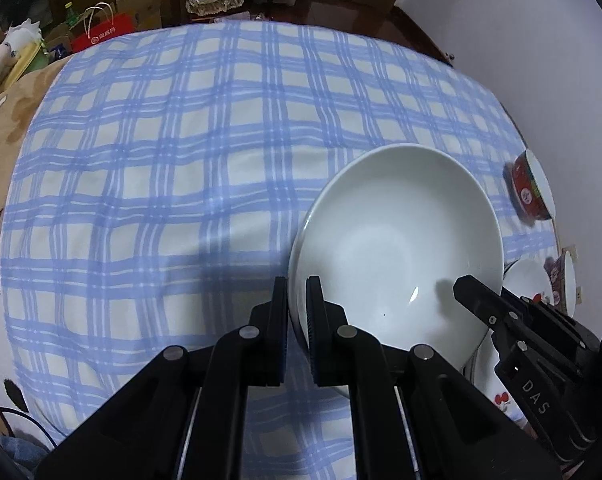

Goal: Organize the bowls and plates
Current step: 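Lift and carry the white bowl with both grippers clamping its rim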

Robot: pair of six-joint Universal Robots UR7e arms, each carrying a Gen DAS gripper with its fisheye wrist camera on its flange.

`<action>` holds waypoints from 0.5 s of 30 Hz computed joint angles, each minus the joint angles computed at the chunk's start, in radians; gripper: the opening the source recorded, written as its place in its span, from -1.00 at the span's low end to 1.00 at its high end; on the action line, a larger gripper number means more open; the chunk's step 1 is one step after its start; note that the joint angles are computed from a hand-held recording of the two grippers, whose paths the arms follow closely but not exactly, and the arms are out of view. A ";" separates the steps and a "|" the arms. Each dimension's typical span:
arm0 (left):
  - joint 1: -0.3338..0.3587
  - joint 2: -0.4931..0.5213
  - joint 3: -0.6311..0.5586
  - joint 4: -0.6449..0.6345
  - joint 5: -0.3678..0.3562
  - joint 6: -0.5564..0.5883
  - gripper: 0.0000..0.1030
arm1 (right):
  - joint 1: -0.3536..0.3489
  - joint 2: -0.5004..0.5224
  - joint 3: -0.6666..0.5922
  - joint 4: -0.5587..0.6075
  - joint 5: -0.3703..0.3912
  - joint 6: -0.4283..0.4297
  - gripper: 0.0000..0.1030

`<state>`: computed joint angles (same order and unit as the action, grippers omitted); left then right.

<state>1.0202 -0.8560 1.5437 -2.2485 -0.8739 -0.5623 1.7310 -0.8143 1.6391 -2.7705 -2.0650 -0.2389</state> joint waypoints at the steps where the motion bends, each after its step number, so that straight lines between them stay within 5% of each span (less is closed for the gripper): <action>1: 0.003 0.005 -0.004 0.009 -0.003 0.000 -0.83 | -0.002 0.004 0.001 -0.005 -0.007 -0.019 -0.73; 15: 0.025 0.065 -0.070 0.098 0.016 0.007 -0.79 | -0.051 0.019 -0.006 -0.035 0.093 -0.061 -0.67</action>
